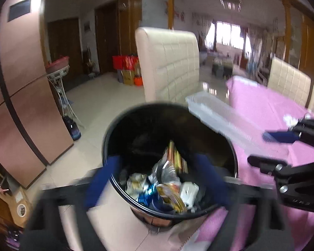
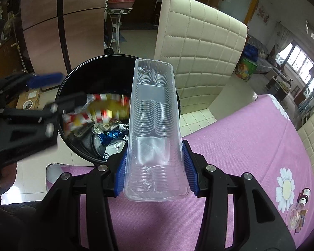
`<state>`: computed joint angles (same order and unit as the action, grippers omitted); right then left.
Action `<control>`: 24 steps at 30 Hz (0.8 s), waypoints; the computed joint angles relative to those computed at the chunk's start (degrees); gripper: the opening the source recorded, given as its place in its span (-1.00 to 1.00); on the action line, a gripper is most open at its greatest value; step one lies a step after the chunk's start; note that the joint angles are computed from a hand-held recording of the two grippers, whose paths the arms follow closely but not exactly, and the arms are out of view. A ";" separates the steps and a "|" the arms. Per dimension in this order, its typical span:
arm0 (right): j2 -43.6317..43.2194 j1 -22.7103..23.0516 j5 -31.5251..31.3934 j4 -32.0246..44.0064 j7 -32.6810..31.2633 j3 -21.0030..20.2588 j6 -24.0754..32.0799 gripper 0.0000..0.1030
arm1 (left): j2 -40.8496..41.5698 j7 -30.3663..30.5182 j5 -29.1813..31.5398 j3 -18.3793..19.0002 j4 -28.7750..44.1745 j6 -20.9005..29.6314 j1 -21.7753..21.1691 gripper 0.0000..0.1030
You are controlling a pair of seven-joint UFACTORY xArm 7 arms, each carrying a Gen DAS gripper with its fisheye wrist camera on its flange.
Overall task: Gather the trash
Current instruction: 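Carry wrapper and tray over the bin and open the left gripper, then open the right gripper over the bin to drop the clear tray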
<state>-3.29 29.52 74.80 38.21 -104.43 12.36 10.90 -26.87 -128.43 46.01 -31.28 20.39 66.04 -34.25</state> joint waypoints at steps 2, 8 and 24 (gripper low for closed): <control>0.07 0.13 -0.19 -0.05 0.23 0.18 -0.21 -0.06 | 2.18 -0.99 0.78 -2.48 1.92 4.45 -0.03 0.70; 0.88 0.53 -0.04 0.54 0.34 0.71 -1.16 -0.05 | 5.40 -0.49 1.18 -0.58 3.94 8.44 -2.25 0.72; 2.91 1.59 10.83 3.43 -9.40 2.71 -2.32 0.54 | -1.03 -2.02 -3.28 0.33 -0.75 6.49 -2.35 0.72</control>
